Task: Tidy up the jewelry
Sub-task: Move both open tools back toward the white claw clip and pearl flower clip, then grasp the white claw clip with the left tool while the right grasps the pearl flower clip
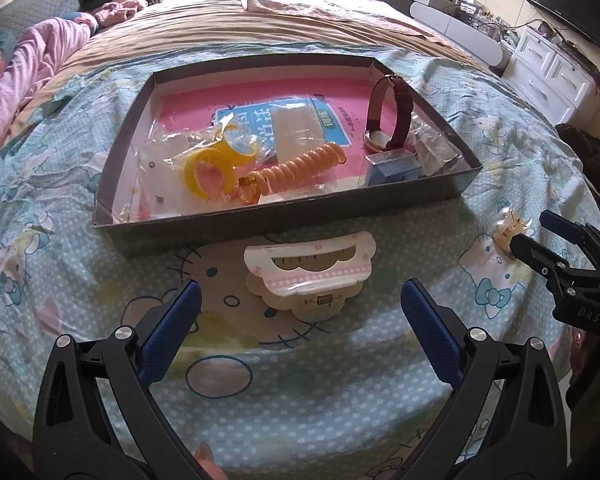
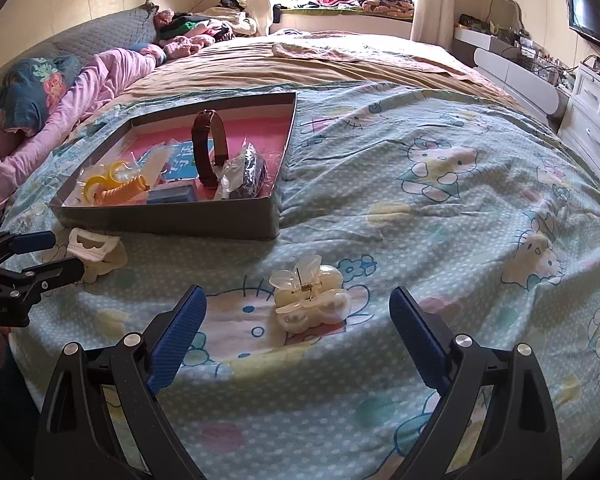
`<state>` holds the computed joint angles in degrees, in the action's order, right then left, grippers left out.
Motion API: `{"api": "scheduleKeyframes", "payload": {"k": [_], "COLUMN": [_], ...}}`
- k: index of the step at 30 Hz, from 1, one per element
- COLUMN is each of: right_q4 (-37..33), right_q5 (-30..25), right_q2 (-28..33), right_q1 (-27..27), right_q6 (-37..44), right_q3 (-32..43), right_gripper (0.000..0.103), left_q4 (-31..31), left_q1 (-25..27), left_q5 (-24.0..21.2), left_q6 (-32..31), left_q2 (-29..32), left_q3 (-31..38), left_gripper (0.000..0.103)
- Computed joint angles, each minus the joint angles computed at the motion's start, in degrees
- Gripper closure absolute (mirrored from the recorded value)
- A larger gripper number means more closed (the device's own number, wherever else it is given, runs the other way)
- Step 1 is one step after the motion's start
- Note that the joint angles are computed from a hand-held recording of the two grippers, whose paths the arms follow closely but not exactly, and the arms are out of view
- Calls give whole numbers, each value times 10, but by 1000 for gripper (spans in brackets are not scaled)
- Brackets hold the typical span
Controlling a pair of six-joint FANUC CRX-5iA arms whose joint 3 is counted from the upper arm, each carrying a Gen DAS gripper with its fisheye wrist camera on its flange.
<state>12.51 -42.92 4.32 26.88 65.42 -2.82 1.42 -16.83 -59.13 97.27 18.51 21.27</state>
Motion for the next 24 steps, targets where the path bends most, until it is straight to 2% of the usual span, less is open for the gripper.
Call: {"api": "scheduleKeyframes", "payload": {"k": [5,9,11,13,17,21,24], "right_q4": [-24,-39,-36,-33,-54,-72,-80], "right_q5": [-8,-7,0,4,6,1,-2], "right_q2": [19,26,25,24,21,16,11], "right_q1": [-8,-13,-14,-14,-20,-22,-19], "right_q6": [20,34,35,35,51,65,70], "right_q3": [14,19,14,10,14,17,19], "right_gripper": [22,34,48,55,58,58,58], "left_q4": [8,0,-7,-16,-50,-74,-62], "left_q1": [3,0,-2,-5,-18,-29,-26], "left_q5": [-3,3,7,9,7,10,15], "left_q6": [10,25,34,43,63,57,43], "left_q2": [15,22,25,29,36,35,32], "left_q3": [4,8,11,16,32,37,32], "left_gripper": [10,10,10,10,10,36,38]}}
